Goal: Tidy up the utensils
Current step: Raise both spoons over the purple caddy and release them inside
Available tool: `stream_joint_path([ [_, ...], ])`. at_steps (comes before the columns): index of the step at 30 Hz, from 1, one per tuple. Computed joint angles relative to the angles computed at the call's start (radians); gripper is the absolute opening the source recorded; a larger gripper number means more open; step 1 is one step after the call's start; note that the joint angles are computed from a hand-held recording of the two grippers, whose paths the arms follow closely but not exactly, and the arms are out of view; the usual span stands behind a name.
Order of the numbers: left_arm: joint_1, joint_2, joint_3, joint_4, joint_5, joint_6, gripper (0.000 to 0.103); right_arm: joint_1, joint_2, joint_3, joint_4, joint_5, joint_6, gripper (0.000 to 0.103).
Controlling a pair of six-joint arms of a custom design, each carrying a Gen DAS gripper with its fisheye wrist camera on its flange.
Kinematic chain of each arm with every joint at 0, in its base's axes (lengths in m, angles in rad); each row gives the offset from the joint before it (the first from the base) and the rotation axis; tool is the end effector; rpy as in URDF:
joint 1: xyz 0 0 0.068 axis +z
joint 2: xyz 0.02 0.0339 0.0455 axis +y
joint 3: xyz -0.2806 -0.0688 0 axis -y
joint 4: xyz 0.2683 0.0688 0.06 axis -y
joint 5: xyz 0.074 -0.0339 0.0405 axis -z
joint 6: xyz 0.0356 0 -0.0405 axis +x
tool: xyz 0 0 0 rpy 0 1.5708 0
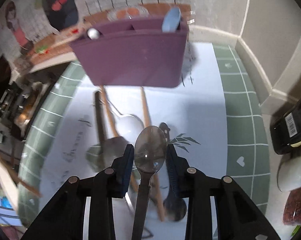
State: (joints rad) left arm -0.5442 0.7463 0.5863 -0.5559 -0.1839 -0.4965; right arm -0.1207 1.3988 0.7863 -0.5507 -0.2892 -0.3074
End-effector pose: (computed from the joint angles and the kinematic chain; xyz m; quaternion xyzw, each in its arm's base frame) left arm 0.1494 -0.0828 0.2490 -0.0164 0.9068 -0.1327 0.3997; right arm 0.2681 -0.0223 0.1855 -0.1194 0.9621 0.0954 0.2257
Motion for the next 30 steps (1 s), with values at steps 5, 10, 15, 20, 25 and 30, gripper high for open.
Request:
stream_joint_path([
  [5, 0.001, 0.012, 0.018, 0.014, -0.001, 0.018, 0.031, -0.031, -0.174, 0.001, -0.085, -0.066, -0.056, 0.030],
  [10, 0.041, 0.058, 0.109, 0.028, 0.045, 0.072, 0.031, -0.061, -0.257, 0.092, -0.171, -0.143, -0.054, 0.030],
  [15, 0.114, 0.174, 0.337, 0.044, 0.131, 0.174, 0.031, -0.061, -0.276, 0.315, -0.157, -0.190, -0.027, 0.030],
  [20, 0.174, 0.378, 0.595, 0.102, 0.166, 0.227, 0.031, -0.009, -0.162, 0.504, 0.056, -0.118, 0.059, 0.031],
  [25, 0.193, 0.571, 0.677, 0.225, 0.117, 0.260, 0.031, 0.019, 0.001, 0.550, 0.216, -0.110, 0.142, 0.031],
  [30, 0.243, 0.729, 0.664, 0.340, 0.131, 0.246, 0.031, 0.057, 0.161, 0.507, 0.378, -0.112, 0.162, 0.031],
])
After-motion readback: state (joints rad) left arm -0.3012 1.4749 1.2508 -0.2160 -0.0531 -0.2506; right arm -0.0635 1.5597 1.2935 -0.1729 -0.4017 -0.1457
